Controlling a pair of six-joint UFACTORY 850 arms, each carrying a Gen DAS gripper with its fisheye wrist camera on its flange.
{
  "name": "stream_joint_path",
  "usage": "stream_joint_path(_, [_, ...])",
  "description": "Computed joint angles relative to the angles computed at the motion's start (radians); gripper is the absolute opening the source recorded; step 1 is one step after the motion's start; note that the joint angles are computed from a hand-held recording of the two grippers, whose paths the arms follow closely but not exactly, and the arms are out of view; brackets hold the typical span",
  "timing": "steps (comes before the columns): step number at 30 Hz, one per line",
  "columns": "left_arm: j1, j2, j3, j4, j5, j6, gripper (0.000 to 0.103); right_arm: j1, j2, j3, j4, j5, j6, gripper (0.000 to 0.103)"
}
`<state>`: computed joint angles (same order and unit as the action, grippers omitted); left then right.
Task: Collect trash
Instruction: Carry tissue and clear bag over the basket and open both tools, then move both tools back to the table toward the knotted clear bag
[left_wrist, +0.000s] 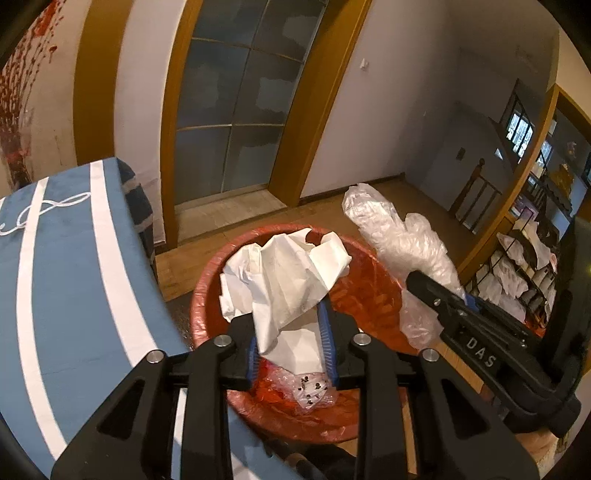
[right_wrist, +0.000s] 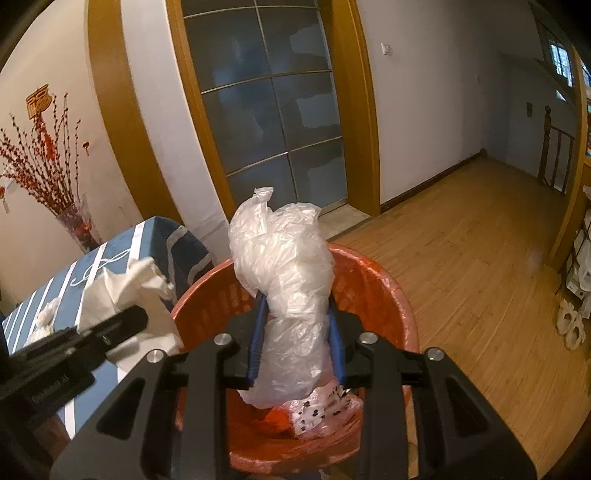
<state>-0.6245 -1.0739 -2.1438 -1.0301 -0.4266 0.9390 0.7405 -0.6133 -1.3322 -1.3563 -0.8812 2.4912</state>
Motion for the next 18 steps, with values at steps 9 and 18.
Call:
stream_joint_path(9, [-0.001, 0.011, 0.035, 0.136, 0.066, -0.136, 0.070, -0.005, 0.020, 0.048, 0.002, -0.005, 0.052, 0.057])
stream_joint_path(18, [0.025, 0.122, 0.223, 0.150, 0.241, -0.124, 0.088, 0.018, 0.003, 0.012, 0.035, -0.059, 0.000, 0.081])
